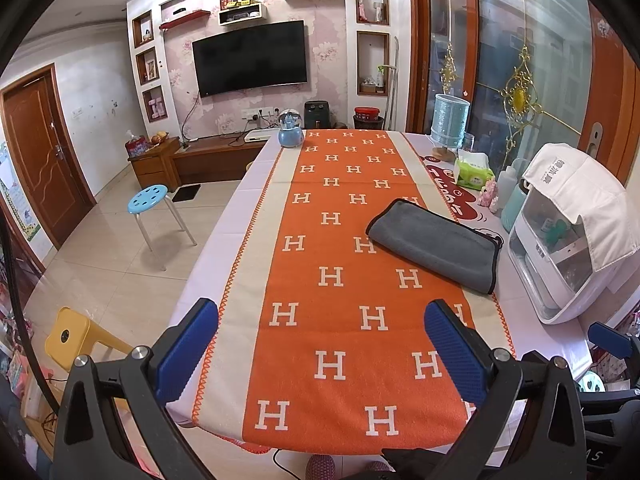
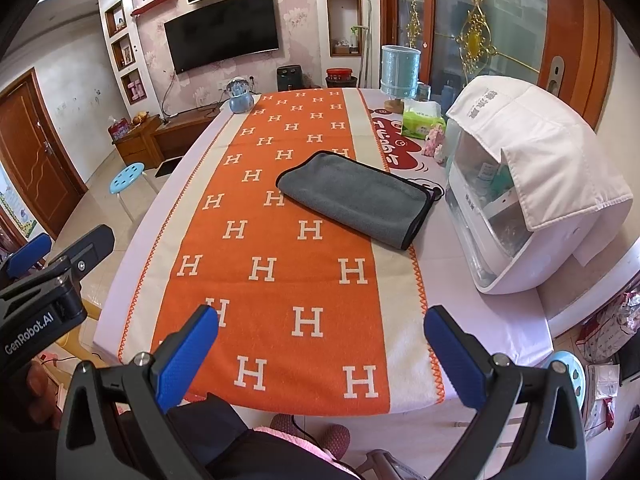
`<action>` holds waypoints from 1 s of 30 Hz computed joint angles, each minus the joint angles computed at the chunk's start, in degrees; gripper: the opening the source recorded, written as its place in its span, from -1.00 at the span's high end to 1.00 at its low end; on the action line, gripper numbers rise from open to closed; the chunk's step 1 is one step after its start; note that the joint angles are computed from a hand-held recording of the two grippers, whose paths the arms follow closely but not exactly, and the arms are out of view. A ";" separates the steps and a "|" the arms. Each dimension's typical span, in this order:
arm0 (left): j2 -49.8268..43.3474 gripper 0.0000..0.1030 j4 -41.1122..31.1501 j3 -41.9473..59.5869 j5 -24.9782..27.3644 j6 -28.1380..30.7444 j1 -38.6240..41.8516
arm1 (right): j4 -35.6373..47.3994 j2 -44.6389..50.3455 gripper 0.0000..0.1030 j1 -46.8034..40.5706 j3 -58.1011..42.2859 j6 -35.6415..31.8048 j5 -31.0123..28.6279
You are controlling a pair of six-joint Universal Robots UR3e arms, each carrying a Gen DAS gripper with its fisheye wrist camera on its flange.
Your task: Fold towel
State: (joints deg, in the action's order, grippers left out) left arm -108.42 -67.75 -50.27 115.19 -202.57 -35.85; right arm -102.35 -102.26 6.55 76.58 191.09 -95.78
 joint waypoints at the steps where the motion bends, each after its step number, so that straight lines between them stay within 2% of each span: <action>1: -0.04 -0.99 -0.09 0.08 0.03 -0.02 -0.02 | 0.05 0.06 -1.00 -0.02 -0.11 -0.03 -0.02; 30: -0.77 -0.99 -0.27 0.67 0.17 -0.44 -0.47 | -0.40 -1.59 -1.00 0.78 2.43 0.89 -0.80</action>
State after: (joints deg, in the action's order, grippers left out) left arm -109.18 -68.01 -49.60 115.36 -203.01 -36.31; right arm -102.76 -103.85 7.33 79.01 191.98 -96.57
